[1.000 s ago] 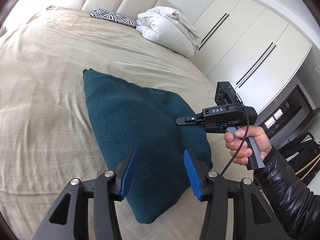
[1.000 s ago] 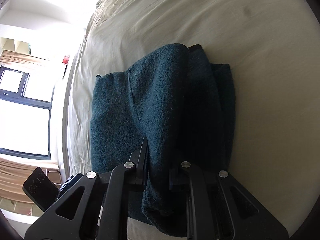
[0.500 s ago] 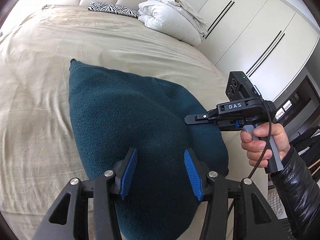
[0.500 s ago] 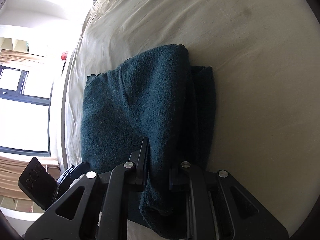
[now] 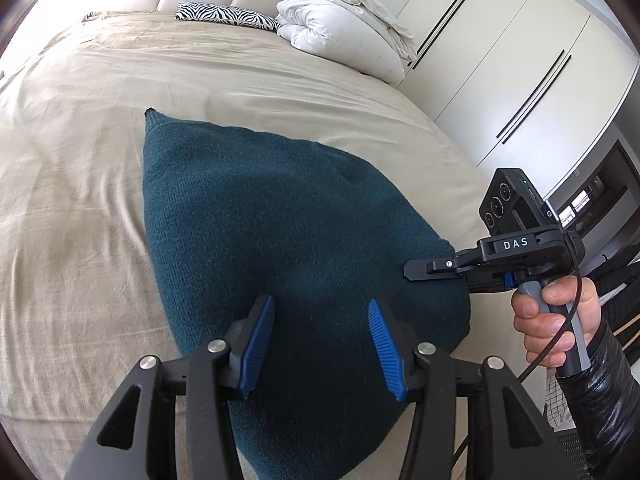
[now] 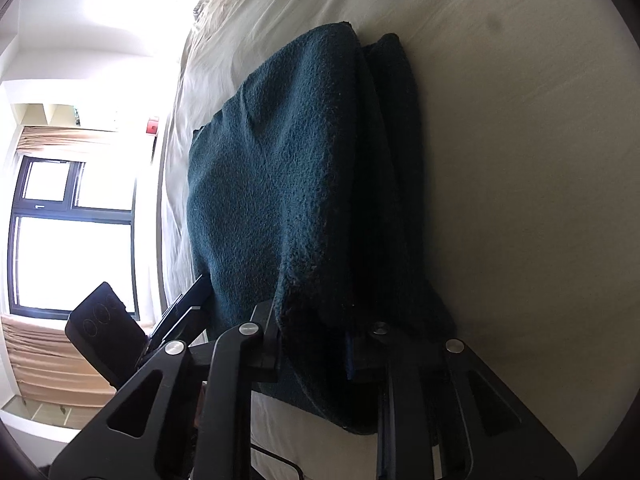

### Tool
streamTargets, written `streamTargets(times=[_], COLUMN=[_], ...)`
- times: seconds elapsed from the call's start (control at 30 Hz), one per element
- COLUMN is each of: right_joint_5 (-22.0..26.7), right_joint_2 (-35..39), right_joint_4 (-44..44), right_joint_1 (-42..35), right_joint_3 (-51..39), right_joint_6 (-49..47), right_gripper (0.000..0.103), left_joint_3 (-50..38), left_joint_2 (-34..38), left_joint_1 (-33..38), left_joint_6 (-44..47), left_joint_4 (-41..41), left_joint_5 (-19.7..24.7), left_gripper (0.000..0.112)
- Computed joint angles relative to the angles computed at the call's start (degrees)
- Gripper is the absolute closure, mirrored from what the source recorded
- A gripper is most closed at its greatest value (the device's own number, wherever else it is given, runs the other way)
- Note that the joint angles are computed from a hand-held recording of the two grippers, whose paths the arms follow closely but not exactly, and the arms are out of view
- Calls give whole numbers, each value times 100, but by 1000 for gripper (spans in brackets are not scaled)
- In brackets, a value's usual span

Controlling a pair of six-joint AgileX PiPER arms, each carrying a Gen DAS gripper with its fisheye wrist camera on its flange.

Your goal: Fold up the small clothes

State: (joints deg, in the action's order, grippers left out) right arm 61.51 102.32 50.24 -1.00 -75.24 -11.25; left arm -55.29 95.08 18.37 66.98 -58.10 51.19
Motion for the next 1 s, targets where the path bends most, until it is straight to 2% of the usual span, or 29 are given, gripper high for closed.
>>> streamTargets(times=[0.23,0.4,0.5,0.6,0.7,0.73,0.83,1.0], right_joint_5=[89,131,45,47,-105,-113,45,-256], right_joint_2=[-471,-427,-302,-421,-536,-661,-1166,-1611], right_joint_4=[-376,-451,0,365,478,522,202,-388], right_joint_1=[294,138,-140,-391,-270,-258,-208,214], right_joint_3=[40,106,429,724,736,829,943,1332], right_joint_6=[620,644,218,-193,-45,47,524,899], right_gripper=[92,92,92,92,91,88,86,86], left_joint_3=[-101,87,303,466,648,711,892,909], left_joint_2=[-216,-249,-133,-264,-479,-501,-427,-394], left_joint_1=[-109,-536,-512,-448,-439,-444,-401,-452], left_joint_6=[-372,-359,75,115,156,226,520,559], left_joint_4=[374,655,307,221,282,270,29,59], left_joint_5=[237,-158,-347,-350,-384,-437,-507,-592], left_gripper=[59,59,60,59,54,53,53,53])
